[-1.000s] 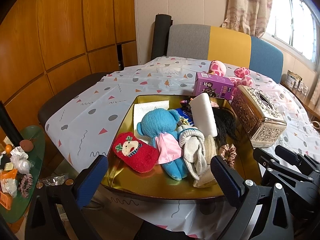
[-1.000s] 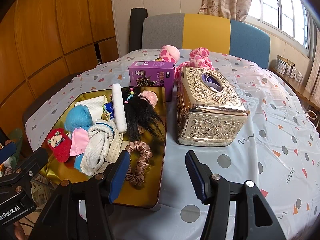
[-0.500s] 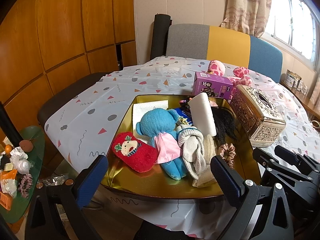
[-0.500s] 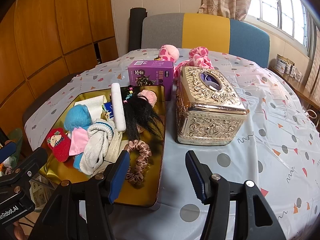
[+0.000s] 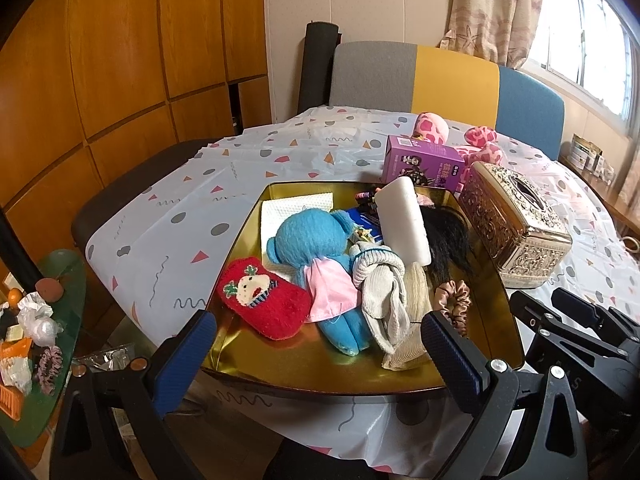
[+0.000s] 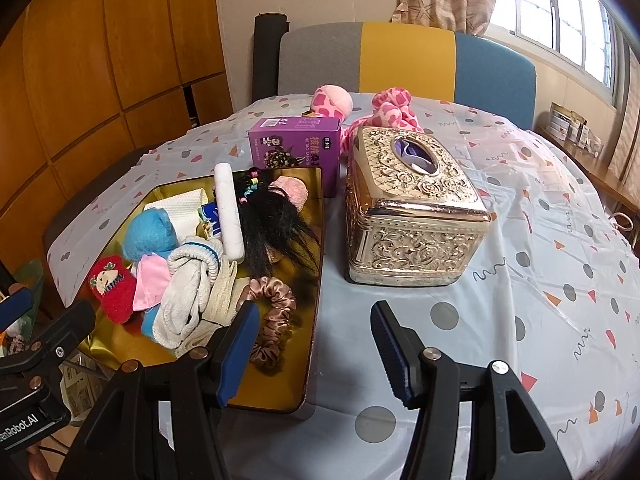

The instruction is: Organize soft objects

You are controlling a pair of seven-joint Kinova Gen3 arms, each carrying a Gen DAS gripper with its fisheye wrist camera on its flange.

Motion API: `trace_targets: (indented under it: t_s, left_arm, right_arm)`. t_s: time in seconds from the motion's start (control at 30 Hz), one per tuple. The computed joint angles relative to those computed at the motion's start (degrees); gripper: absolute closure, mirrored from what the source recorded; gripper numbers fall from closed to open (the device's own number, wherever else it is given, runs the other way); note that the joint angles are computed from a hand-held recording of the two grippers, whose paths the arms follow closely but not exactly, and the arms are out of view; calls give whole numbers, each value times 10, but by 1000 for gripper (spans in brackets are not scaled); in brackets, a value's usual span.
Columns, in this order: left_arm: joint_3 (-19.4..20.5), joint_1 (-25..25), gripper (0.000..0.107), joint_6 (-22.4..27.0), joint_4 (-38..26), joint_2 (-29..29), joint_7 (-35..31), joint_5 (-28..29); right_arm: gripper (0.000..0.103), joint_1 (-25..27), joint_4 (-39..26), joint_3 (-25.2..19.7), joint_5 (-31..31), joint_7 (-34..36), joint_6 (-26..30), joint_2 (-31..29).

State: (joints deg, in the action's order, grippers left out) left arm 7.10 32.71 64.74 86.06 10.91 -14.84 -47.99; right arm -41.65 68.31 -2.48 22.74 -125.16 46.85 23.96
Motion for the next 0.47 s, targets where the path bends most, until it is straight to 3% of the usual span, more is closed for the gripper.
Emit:
trace_targets:
  t_s: [0.47]
  left_arm:
    - [-3,-8,5,-13,0,5,-10,12]
  right_arm:
    - [45,23,16,11,-10,-36,-3,-3]
